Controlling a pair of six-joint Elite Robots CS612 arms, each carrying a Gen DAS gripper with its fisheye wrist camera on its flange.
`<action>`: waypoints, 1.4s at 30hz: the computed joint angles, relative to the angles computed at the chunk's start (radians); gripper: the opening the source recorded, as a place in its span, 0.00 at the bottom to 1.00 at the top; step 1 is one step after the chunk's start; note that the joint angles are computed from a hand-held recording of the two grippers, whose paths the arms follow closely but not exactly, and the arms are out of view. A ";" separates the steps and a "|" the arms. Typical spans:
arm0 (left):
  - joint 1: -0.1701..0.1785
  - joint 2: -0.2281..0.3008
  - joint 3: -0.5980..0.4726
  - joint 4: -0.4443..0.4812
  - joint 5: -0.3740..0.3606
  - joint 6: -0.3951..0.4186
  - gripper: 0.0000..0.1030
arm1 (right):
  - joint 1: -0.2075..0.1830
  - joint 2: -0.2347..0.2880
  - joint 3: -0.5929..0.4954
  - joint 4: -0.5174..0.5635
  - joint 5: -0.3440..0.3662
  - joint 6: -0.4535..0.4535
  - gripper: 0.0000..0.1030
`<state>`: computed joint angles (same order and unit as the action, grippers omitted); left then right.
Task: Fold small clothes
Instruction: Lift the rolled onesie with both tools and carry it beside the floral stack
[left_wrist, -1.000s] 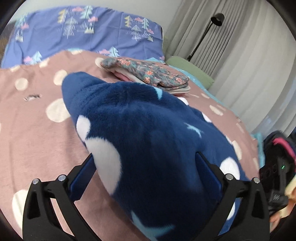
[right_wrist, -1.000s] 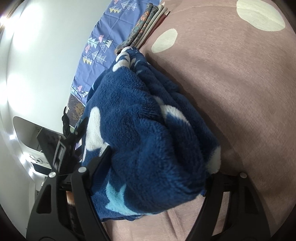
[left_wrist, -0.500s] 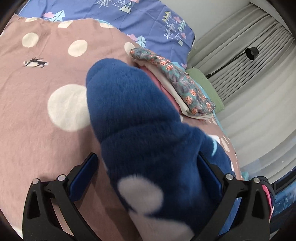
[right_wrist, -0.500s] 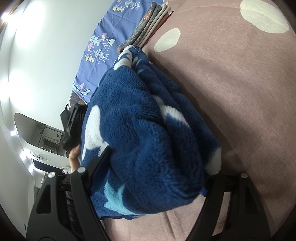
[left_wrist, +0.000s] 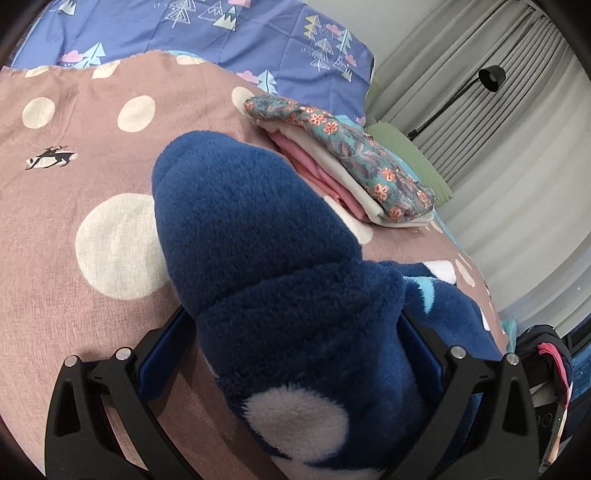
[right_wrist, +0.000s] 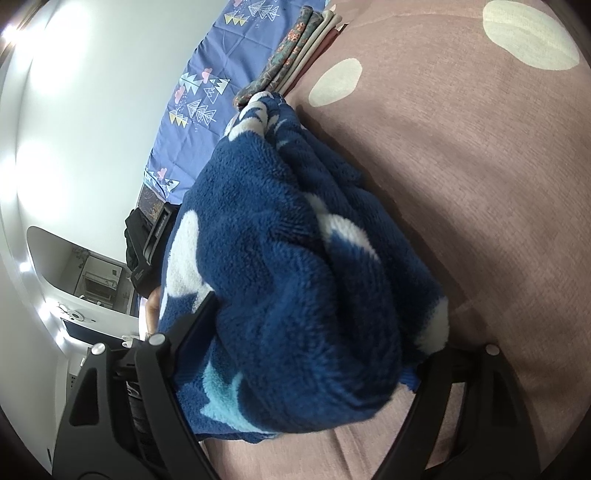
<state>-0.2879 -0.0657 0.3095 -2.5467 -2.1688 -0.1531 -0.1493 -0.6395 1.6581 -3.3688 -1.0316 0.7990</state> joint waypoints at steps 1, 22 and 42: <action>0.000 -0.002 0.007 -0.014 0.003 -0.006 0.99 | 0.000 0.000 -0.001 0.000 0.001 0.000 0.80; 0.012 -0.098 0.178 -0.211 -0.059 -0.052 0.55 | 0.001 -0.028 -0.033 -0.019 -0.015 -0.158 0.42; 0.055 -0.290 0.413 -0.599 0.354 -0.098 0.55 | 0.049 0.202 -0.773 0.568 0.188 -0.642 0.41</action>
